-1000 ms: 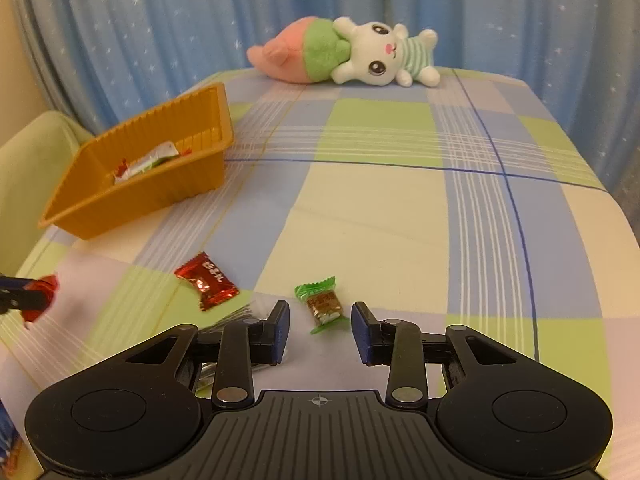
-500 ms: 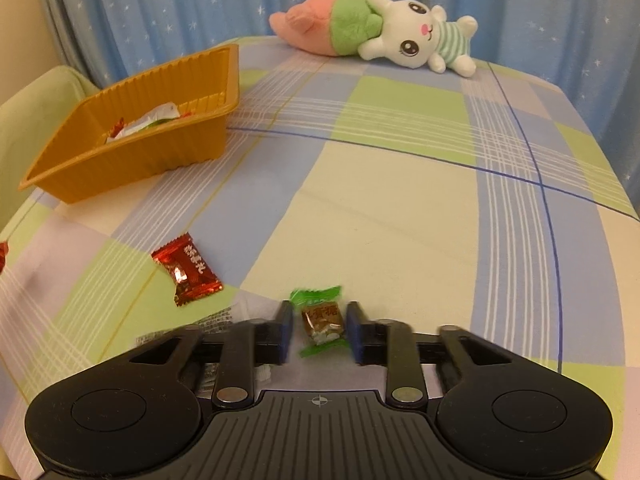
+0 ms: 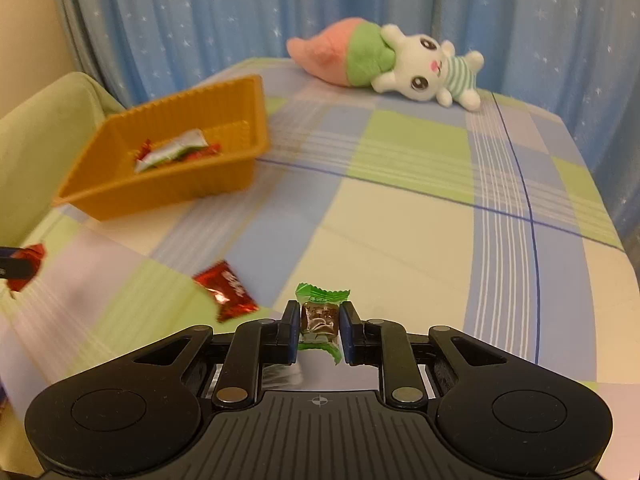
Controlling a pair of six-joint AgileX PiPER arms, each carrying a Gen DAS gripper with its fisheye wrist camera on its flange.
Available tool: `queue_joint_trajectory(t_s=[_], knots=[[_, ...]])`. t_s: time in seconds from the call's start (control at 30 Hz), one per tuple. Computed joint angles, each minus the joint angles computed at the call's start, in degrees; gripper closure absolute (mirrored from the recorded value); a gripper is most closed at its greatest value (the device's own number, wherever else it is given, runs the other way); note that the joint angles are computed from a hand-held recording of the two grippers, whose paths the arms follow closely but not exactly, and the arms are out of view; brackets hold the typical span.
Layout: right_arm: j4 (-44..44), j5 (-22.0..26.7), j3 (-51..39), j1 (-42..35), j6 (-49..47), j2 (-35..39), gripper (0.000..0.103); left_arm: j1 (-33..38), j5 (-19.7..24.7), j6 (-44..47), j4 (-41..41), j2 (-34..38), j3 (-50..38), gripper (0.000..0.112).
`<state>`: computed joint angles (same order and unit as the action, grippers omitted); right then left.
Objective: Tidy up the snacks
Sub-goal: 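Grasp the green-wrapped candy with the right tool while the left tool holds its wrapper, then carry both candies over the orange tray and open both tools to release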
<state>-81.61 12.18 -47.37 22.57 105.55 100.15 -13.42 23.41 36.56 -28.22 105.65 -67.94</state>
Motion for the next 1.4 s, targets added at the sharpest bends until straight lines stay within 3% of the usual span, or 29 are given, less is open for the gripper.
queue_joint_trajectory(t_s=[0.2, 0.6, 1.0, 1.4], knots=[[8.6, 1.6, -0.8, 3.3, -8.0, -3.7, 0.082, -0.3, 0.3, 5.4, -5.5, -1.9, 0.2, 0.088], [15.8, 4.2, -6.1, 7.9, -14.9, -4.8, 0.082, 1.4, 3.2, 13.8, -13.2, -1.7, -4.9, 0.088], [29.9, 4.7, -20.2, 8.8, -30.4, 3.5, 0.082, 4.9, 7.5, 16.2, -15.0, 4.7, -15.4, 0.088], [51.1, 5.2, -38.6, 6.3, -50.5, 15.6, 0.082, 6.1, 12.7, 9.6, -9.3, 14.9, -31.1, 0.088]])
